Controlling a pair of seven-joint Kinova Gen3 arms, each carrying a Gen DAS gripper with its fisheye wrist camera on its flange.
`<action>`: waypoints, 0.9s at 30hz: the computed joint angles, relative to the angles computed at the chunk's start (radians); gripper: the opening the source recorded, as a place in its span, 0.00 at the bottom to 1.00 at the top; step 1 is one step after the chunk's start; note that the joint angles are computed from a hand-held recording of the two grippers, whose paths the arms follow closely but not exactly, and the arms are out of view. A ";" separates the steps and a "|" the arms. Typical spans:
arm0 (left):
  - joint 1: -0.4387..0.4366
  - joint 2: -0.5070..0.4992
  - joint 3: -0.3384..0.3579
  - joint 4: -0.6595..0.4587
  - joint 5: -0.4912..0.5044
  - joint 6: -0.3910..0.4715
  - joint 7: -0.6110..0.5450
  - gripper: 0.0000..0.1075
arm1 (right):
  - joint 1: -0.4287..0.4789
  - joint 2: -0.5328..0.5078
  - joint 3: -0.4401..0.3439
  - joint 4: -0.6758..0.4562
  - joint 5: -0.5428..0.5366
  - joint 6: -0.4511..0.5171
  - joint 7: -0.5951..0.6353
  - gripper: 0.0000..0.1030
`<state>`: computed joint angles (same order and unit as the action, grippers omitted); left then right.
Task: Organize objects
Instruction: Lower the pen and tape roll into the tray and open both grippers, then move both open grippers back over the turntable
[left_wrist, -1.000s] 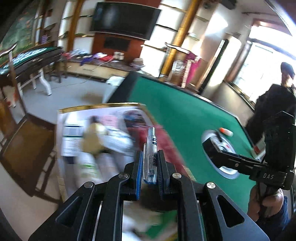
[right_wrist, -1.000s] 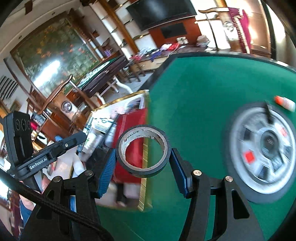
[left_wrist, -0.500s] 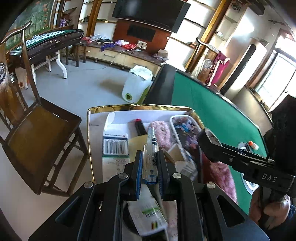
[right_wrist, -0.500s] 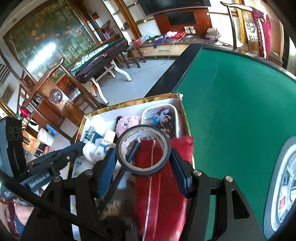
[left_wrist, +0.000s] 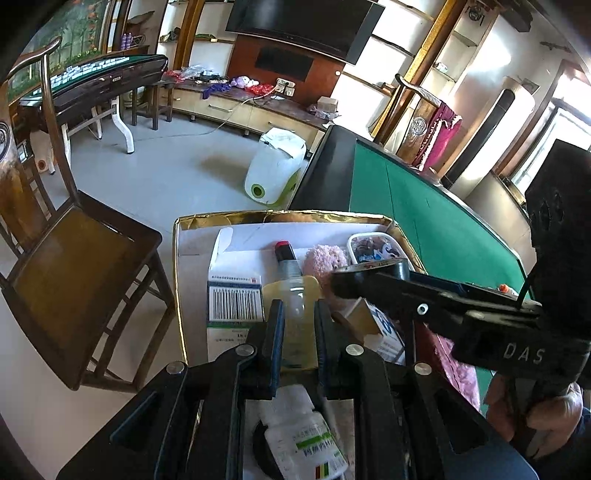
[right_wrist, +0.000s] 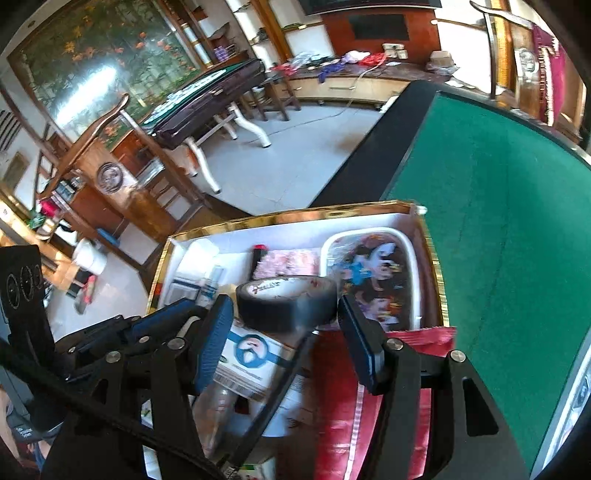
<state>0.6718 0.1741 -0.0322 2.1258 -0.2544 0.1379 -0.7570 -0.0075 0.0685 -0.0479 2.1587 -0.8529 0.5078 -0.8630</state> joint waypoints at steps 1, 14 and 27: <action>0.002 -0.010 0.001 0.001 -0.001 0.015 0.002 0.15 | 0.016 -0.012 -0.012 0.003 0.000 0.005 -0.002 0.58; 0.220 -0.082 -0.066 -0.073 -0.233 0.165 0.284 0.22 | 0.226 -0.234 0.310 0.223 -0.245 0.326 0.482 0.58; 0.239 0.247 0.343 -0.607 -0.370 0.496 0.383 0.35 | 0.781 -0.045 0.851 0.121 0.054 0.778 0.963 0.58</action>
<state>0.9105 0.4214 0.3113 1.5183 -0.6245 0.6336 -0.3738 0.7735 0.0238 0.8033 2.2797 -0.7990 1.2855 0.0998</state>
